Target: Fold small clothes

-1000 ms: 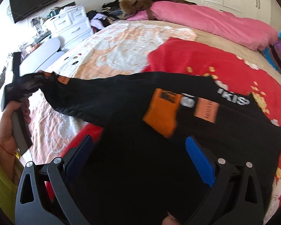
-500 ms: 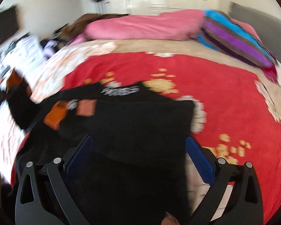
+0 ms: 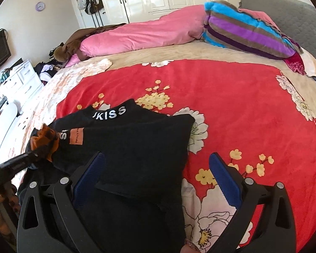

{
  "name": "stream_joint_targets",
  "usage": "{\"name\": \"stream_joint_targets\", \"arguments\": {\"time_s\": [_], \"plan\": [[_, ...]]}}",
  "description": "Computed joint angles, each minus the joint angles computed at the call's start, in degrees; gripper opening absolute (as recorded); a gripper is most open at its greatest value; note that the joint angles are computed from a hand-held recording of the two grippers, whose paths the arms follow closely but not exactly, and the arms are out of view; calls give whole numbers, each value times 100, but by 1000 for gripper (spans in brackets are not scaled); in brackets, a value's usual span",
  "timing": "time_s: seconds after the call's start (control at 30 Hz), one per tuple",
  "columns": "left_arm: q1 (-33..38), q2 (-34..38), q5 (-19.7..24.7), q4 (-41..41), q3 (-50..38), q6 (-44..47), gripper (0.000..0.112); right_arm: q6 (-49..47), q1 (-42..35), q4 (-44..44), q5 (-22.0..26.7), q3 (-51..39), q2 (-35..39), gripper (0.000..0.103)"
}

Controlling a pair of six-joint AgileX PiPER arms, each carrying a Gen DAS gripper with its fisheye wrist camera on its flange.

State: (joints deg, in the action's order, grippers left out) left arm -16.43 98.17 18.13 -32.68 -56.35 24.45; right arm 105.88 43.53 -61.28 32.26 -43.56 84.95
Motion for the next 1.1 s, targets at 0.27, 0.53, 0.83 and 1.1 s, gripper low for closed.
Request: {"name": "stream_joint_targets", "arguments": {"time_s": [0.27, 0.53, 0.83, 1.1], "plan": [[124, 111, 581, -1488, 123, 2115, 49, -55, 37, 48, -223, -134, 270, 99], [429, -296, 374, -293, -13, 1431, 67, -285, 98, 486, -697, -529, 666, 99], [1504, 26, 459, 1121, -623, -82, 79, -2085, 363, 1998, -719, -2175, 1909, 99], [1934, 248, 547, 1100, -927, -90, 85, -2968, 172, 3115, -675, -3595, 3116, 98]]}}
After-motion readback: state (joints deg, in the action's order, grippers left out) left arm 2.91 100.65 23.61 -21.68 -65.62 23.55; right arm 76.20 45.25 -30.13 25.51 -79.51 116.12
